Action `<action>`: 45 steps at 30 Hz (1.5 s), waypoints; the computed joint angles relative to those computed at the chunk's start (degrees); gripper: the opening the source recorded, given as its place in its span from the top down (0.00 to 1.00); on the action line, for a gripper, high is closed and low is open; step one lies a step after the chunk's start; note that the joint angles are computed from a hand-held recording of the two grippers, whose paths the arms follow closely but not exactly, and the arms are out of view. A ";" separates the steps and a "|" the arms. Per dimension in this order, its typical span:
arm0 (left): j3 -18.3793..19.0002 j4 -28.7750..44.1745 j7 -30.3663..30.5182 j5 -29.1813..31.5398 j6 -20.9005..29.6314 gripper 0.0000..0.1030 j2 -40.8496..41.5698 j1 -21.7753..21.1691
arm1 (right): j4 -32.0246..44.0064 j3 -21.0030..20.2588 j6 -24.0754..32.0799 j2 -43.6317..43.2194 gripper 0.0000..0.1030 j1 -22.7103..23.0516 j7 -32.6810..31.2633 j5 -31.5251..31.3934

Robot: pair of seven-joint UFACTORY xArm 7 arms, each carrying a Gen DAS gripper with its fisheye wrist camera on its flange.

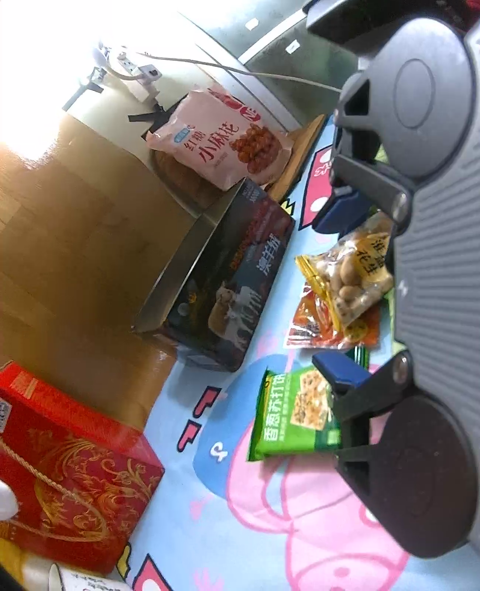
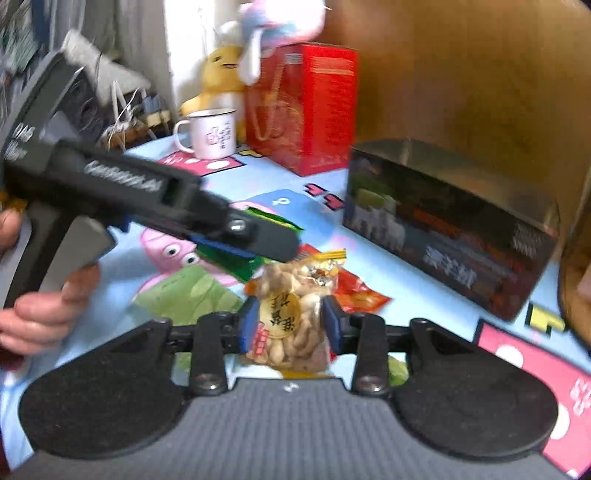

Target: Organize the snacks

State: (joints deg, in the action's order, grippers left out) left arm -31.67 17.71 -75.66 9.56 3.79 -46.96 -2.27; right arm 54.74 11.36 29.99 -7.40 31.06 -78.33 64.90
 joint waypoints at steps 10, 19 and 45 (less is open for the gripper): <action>-4.10 -2.03 -0.41 0.19 -4.71 0.20 -1.73 3.40 | -11.27 -3.11 -5.64 -10.37 0.41 -0.74 -3.14 21.35; -5.73 -1.73 -0.67 0.39 -4.29 0.20 -2.11 4.48 | -13.24 -3.12 -1.51 -11.68 0.34 -4.91 1.42 26.25; -6.19 -1.74 -0.44 0.11 -4.95 0.15 -1.73 4.91 | -15.38 0.37 -14.59 -12.31 0.45 -0.44 1.35 17.76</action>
